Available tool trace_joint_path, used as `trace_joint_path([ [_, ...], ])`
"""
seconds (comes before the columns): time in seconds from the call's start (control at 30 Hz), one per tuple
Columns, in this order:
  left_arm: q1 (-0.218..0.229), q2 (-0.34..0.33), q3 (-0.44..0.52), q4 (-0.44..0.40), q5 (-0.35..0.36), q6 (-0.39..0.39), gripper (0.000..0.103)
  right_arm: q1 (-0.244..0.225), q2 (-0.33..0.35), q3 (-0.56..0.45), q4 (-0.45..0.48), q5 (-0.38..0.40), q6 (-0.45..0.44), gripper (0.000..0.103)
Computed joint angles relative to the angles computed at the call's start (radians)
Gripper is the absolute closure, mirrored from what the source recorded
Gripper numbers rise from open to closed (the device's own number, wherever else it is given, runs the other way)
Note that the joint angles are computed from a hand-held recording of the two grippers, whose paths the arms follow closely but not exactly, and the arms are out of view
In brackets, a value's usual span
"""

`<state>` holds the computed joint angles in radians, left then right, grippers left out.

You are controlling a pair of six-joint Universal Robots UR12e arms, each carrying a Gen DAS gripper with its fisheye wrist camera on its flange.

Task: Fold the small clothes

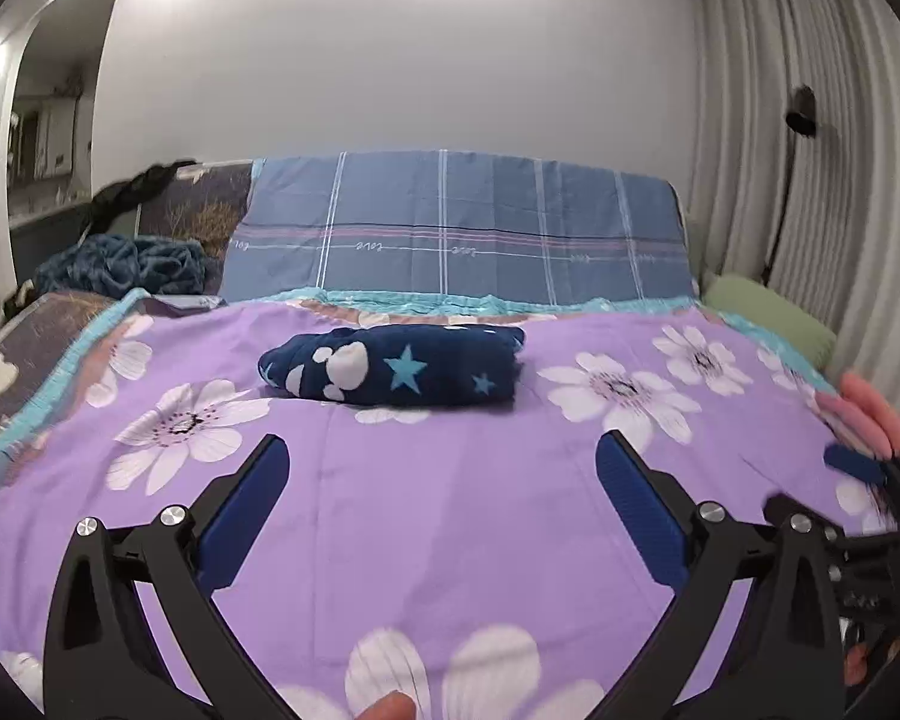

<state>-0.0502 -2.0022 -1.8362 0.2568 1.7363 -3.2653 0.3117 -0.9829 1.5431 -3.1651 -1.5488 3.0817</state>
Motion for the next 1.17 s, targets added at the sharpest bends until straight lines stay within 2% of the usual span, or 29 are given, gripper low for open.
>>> trace_joint_path([
  [0.1, -0.025, 0.028, -0.034, 0.019, 0.017, 0.056, 0.001, -0.001, -0.03, 0.034, -0.007, -0.007, 0.026, 0.004],
  [0.2, -0.05, 0.05, -0.057, 0.022, 0.075, 0.084, 0.001, -0.007, -0.054, 0.063, -0.011, 0.003, 0.068, 0.004],
  [0.53, -0.062, 0.08, -0.102, 0.045, 0.071, 0.075, 0.001, 0.003, -0.083, 0.099, -0.012, -0.032, 0.071, 0.004],
  [0.73, -0.065, 0.079, -0.098, 0.022, 0.062, 0.074, 0.001, 0.006, -0.088, 0.104, -0.009, -0.04, 0.064, 0.004],
  [1.17, -0.078, 0.076, -0.091, -0.015, 0.093, 0.083, 0.001, 0.008, -0.089, 0.109, -0.02, -0.044, 0.069, 0.003],
])
